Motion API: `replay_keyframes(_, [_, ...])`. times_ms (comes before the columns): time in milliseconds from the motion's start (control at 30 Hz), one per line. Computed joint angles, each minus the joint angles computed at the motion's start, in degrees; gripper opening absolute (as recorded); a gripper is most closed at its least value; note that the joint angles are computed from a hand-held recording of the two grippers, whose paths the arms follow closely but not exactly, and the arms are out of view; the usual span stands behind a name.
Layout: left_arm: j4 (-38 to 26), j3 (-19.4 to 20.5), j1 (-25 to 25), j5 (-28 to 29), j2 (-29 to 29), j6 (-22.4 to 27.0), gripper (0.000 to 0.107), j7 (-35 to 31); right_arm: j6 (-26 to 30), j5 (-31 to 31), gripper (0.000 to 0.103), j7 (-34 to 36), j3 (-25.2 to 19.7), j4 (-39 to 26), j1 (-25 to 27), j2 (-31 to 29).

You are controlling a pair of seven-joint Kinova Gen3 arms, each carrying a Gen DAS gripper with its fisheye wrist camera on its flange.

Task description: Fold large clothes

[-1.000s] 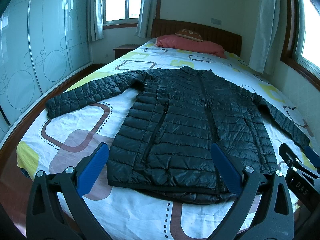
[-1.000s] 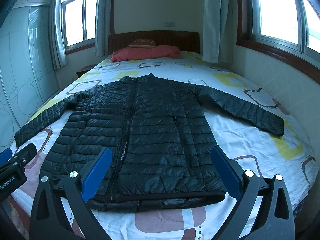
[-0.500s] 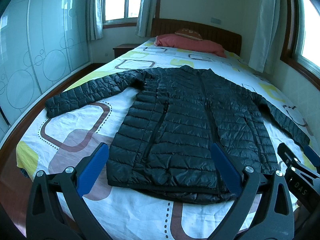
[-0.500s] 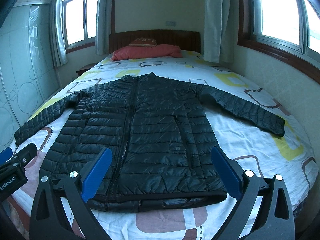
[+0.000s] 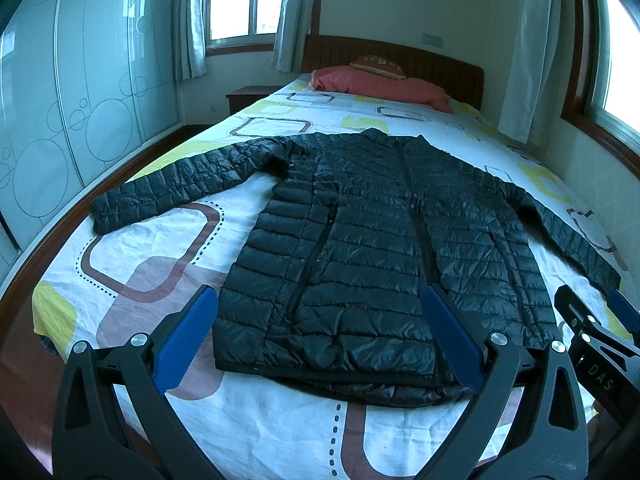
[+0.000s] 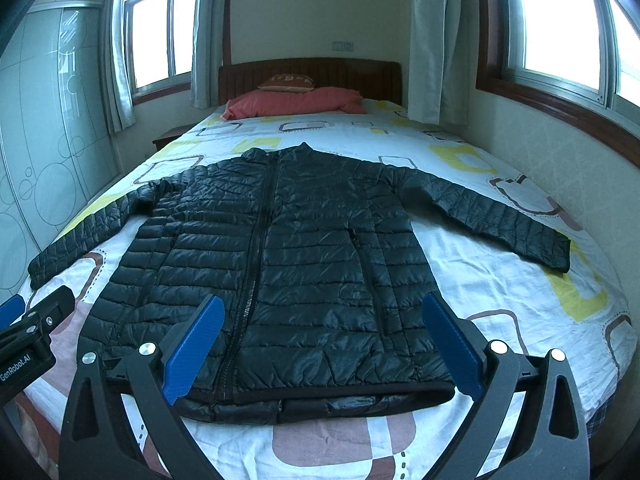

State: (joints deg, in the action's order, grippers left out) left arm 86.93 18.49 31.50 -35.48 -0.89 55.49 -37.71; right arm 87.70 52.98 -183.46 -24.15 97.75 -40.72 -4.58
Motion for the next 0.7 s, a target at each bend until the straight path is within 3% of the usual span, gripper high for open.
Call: replay_keyframes(700, [1.47,0.02,-0.49,0.22,-0.16,-1.16,0.101,0.15,-0.07,0.11,0.098,-0.39,0.23,-0.14,-0.43,0.76])
